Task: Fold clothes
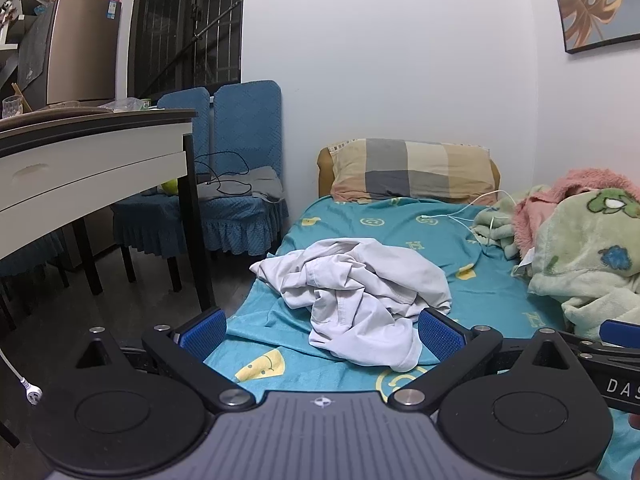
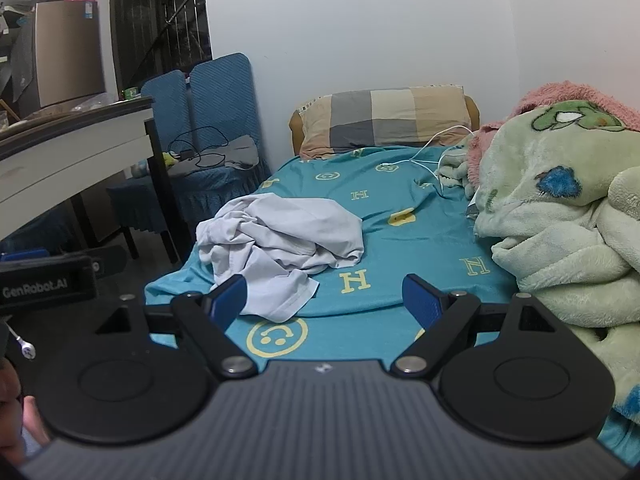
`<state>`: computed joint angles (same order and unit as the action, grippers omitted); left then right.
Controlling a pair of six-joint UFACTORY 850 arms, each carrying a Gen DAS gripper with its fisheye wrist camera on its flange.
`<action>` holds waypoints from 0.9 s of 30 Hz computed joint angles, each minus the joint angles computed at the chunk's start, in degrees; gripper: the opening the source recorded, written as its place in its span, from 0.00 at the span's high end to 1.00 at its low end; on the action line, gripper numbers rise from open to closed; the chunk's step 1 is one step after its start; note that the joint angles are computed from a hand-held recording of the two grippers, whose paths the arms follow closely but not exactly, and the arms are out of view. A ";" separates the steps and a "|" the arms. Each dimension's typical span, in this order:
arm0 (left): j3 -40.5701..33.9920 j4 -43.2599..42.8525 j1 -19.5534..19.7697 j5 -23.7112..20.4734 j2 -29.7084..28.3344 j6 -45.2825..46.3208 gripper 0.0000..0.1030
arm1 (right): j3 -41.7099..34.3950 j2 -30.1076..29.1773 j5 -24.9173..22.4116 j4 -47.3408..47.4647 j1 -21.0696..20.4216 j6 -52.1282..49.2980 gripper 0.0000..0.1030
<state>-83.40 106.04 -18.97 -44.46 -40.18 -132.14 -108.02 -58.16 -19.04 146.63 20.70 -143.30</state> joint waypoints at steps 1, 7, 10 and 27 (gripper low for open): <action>-0.03 -0.10 -0.01 -0.06 -0.02 0.14 0.00 | 0.06 -0.01 -0.28 0.17 -0.01 0.05 0.16; -0.19 -0.68 -0.10 -0.40 -0.13 1.00 0.00 | -0.44 0.00 0.34 0.84 0.14 -0.77 0.16; 1.04 -0.19 -0.41 -1.40 0.74 0.43 0.00 | 0.06 -0.04 -0.34 2.24 0.02 -2.62 0.16; -0.44 -2.42 -0.01 0.29 -0.20 3.52 0.00 | 0.98 0.35 -0.80 4.03 0.07 -4.26 0.16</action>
